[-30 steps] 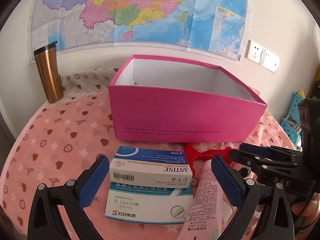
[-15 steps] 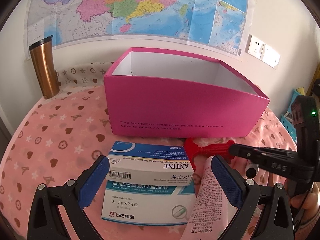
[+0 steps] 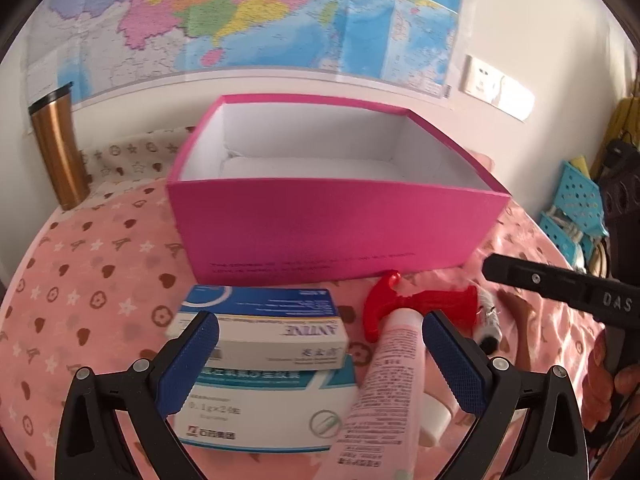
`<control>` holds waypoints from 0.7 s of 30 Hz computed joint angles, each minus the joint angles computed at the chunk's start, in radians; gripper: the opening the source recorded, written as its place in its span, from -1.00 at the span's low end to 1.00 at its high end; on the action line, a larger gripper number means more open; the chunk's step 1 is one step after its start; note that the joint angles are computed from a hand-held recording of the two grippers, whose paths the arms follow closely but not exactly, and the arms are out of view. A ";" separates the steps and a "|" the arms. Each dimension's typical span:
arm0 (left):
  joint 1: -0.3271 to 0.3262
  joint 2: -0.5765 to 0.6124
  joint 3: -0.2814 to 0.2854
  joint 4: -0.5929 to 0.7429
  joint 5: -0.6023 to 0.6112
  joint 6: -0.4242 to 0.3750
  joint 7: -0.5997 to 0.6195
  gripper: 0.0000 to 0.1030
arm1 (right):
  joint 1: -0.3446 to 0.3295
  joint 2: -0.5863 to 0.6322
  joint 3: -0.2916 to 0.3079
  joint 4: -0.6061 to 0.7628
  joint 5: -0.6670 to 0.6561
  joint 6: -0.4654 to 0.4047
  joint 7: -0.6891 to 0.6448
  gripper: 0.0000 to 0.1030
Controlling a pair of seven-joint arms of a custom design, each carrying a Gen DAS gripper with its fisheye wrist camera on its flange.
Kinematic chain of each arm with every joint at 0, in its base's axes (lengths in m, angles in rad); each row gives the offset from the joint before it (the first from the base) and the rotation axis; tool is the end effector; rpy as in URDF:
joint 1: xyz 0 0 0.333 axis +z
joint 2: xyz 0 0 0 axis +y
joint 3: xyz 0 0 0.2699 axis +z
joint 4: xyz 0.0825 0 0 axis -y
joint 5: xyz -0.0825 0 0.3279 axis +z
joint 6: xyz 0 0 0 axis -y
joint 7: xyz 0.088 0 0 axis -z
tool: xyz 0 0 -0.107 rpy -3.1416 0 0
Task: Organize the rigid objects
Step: 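Reach the right tool to the red plastic piece and grasp it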
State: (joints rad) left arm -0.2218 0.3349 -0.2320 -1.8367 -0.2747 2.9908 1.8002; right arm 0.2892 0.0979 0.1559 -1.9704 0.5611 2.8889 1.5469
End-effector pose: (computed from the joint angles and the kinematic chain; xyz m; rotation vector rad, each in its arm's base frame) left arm 0.5718 -0.2402 0.4359 -1.4561 2.1577 -1.0656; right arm 0.5289 0.2147 0.4933 -1.5901 1.6289 -0.1485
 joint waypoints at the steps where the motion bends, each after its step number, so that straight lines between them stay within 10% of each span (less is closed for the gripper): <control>1: 0.003 0.002 -0.008 0.002 -0.002 -0.001 0.011 0.99 | -0.003 -0.002 0.003 -0.003 0.018 -0.002 -0.011 -0.96; 5: -0.007 0.007 -0.003 0.010 0.012 -0.009 0.011 0.99 | 0.015 0.000 -0.036 -0.014 -0.161 -0.030 0.140 -0.79; 8: -0.003 0.011 -0.007 0.015 0.005 -0.015 0.015 0.99 | 0.028 0.015 -0.063 -0.006 -0.347 -0.067 0.282 0.27; 9: -0.003 0.013 -0.006 0.017 0.005 -0.018 0.014 0.99 | 0.025 0.022 -0.058 -0.002 -0.370 -0.068 0.283 0.35; 21: 0.000 0.025 -0.008 0.035 0.009 -0.039 0.015 0.99 | -0.030 0.091 0.005 0.065 -0.346 -0.121 0.148 -0.25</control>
State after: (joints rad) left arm -0.2215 0.3599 -0.2396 -1.8018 -0.2655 2.9522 1.8147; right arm 0.2594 0.1886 0.1609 -1.9056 0.2150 2.7674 1.6946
